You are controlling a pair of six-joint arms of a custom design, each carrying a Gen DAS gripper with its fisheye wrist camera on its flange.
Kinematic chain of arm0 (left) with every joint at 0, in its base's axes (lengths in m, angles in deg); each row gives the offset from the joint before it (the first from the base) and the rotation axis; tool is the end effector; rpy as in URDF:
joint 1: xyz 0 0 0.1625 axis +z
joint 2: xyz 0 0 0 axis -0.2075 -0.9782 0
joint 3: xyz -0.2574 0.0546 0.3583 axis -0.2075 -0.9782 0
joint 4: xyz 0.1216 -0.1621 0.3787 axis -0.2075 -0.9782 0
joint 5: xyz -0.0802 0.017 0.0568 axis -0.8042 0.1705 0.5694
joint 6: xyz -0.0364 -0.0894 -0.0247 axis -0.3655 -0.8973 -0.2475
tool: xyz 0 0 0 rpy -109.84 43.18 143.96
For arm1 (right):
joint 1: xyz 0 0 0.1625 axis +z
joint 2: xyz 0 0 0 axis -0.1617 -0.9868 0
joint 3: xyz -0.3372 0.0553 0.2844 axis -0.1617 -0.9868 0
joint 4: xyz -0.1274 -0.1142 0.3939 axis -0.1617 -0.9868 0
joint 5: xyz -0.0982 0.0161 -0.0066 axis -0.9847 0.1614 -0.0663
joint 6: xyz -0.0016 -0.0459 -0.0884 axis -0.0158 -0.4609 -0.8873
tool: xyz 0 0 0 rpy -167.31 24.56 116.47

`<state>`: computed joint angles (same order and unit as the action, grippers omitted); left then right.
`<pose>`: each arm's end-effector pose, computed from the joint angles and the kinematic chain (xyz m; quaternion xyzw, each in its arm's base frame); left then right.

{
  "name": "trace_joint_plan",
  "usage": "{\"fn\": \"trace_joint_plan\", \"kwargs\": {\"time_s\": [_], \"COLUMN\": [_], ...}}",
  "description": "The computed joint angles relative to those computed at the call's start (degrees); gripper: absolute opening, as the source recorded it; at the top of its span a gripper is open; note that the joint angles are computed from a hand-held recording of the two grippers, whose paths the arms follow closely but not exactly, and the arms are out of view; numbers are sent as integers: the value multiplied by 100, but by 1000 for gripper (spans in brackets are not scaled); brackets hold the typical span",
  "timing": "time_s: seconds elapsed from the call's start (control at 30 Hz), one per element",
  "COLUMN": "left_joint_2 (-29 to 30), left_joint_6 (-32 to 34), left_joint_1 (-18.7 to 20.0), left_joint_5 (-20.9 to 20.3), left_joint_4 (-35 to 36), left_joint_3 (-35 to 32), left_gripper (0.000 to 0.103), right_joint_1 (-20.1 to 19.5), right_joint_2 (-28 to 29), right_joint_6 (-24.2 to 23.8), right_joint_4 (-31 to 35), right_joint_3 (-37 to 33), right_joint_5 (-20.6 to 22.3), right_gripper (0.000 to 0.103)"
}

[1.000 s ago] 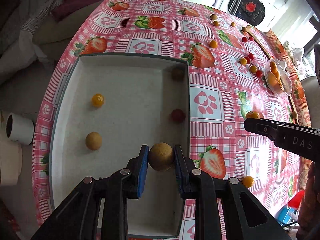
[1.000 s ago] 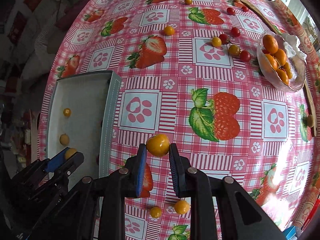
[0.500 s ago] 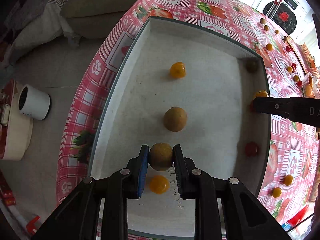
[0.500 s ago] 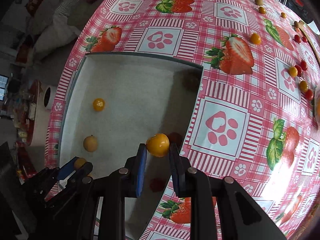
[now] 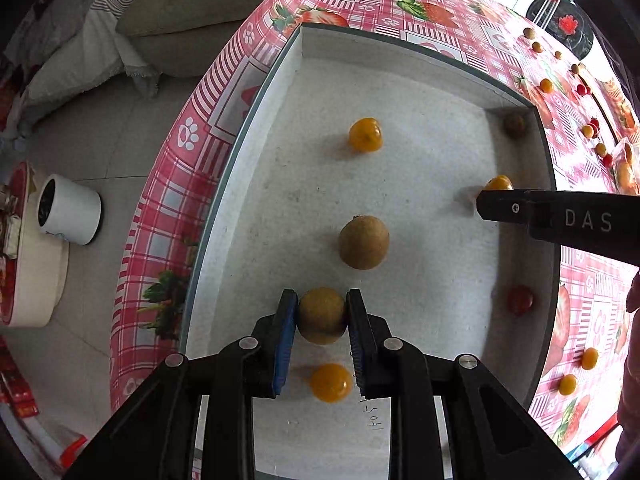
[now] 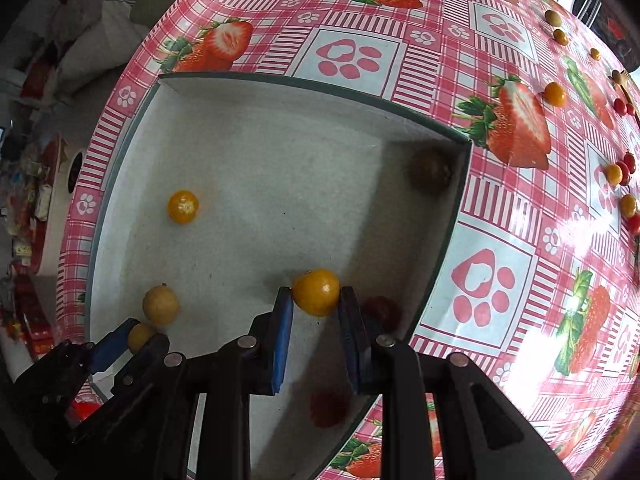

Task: Organize fruits
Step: 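Open the left gripper to drop the kiwi while the right gripper drops the tomato, then grasp a yellow cherry tomato with the left gripper while the right gripper grasps another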

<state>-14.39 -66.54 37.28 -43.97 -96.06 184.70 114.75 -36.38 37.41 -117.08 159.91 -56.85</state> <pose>-0.2853 -0.3350 0.0963 -0.0039 0.9159 -0.1067 0.3870 0.2030 -0.4194 0.1842 0.1230 -0.9553 -0.0433 0.2654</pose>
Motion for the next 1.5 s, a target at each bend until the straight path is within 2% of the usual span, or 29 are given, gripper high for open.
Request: {"fn": "trace_joint_plan", "kwargs": {"time_s": [0.07, 0.1, 0.13, 0.17, 0.2, 0.23, 0.47, 0.63, 0.77, 1.07, 1.13, 1.23, 1.33, 1.5], "left_joint_2": [135, 140, 171, 224, 256, 272, 417, 566, 679, 1153, 1256, 1422, 1622, 1965], "left_joint_6": [39, 49, 50, 0, -101, -142, 19, 214, 561, 1138, 1165, 1146, 923, 288], "left_joint_1": [16, 1, -16, -50, -113, -170, -308, -471, -564, -1045, -1159, -1301, -1445, -1590], "left_joint_5": [23, 30, 41, 89, 182, 252, 52, 34, 26, -293, -391, -515, -625, -746], "left_joint_4": [32, 107, 179, 268, 410, 481, 574, 567, 418, -75, -160, -319, -344, -447], "left_joint_3": [-107, -129, -168, -226, -275, -303, -510, -692, -790, -1057, -1124, -1205, -1299, -1352], "left_gripper": [26, 31, 41, 66, 75, 75, 75, 75, 75, 75, 75, 75, 75, 75], "right_joint_1": [3, -10, -31, -44, -44, -52, -81, -199, -388, -1385, -1557, -1714, -1853, -2144], "right_joint_2": [10, 6, 2, 7, -29, -88, -673, -1320, -1817, -3526, -3792, -4103, -4310, -4489], "right_joint_6": [5, 0, 9, 38, 50, 39, 43, 135, 238, -19, -213, -759, -1488, -3036], "right_joint_4": [19, 47, 93, 140, 164, 176, 290, 568, 862, 1989, 2169, 2282, 2299, 2148], "right_joint_3": [-3, -11, -26, -47, -52, -42, 39, 72, 99, 560, 658, 798, 900, 995], "right_joint_5": [22, 73, 135, 180, 271, 334, 712, 767, 549, -152, -229, -296, -276, -98], "right_gripper": [29, 35, 39, 46, 50, 52, 79, 79, 79, 79, 79, 79, 76, 66]}}
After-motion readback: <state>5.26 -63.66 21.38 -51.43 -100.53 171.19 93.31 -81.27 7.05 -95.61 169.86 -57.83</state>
